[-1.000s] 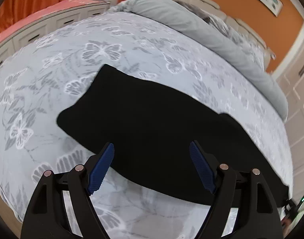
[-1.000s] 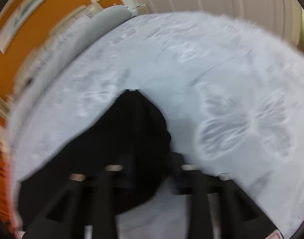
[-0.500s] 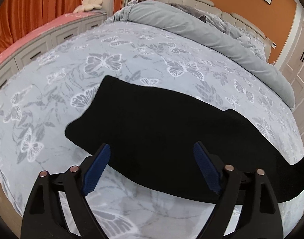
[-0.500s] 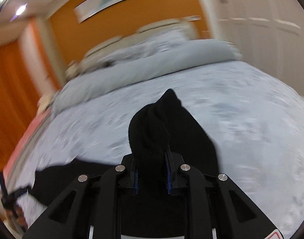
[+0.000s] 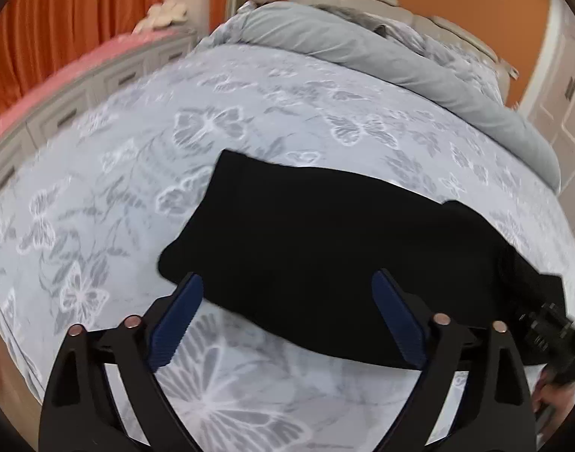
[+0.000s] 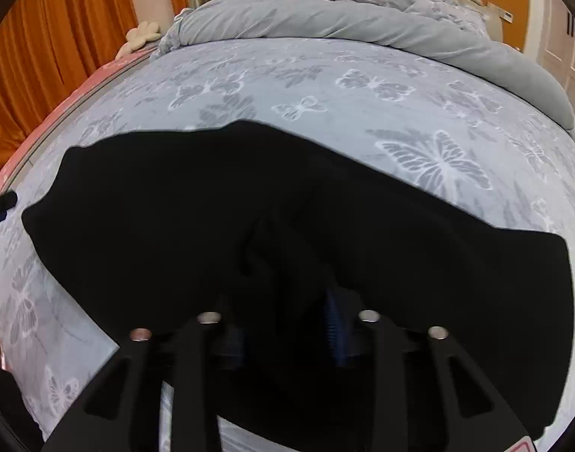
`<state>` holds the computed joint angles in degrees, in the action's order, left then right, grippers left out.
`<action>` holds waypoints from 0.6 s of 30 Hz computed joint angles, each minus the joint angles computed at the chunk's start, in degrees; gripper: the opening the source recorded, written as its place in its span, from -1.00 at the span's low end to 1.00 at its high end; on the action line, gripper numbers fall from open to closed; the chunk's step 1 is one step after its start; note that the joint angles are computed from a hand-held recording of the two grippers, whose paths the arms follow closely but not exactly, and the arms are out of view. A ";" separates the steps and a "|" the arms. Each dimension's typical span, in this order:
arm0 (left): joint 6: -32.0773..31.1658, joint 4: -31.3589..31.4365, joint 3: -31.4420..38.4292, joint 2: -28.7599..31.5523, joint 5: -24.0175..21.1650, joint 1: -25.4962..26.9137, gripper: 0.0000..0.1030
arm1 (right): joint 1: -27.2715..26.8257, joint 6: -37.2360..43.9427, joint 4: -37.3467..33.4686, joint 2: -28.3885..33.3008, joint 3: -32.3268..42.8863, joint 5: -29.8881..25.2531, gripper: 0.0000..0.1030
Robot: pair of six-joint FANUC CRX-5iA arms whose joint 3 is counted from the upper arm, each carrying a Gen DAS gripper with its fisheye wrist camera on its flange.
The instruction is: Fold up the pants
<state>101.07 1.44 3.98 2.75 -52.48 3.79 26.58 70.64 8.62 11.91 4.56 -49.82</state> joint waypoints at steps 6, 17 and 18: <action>-3.19 15.18 -4.93 0.80 -1.56 9.42 0.81 | 0.37 -3.36 0.51 -7.11 -3.31 4.51 0.40; -3.28 39.60 -16.02 3.94 0.65 15.69 0.90 | -1.78 -18.21 14.80 -14.09 -11.54 4.87 0.51; -3.05 40.43 -16.63 3.76 2.22 15.49 0.90 | -2.17 -18.54 15.36 -14.16 -11.54 3.88 0.51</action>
<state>98.03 41.87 -12.65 6.50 -50.26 19.28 24.41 52.10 23.97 -2.25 -6.98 -45.93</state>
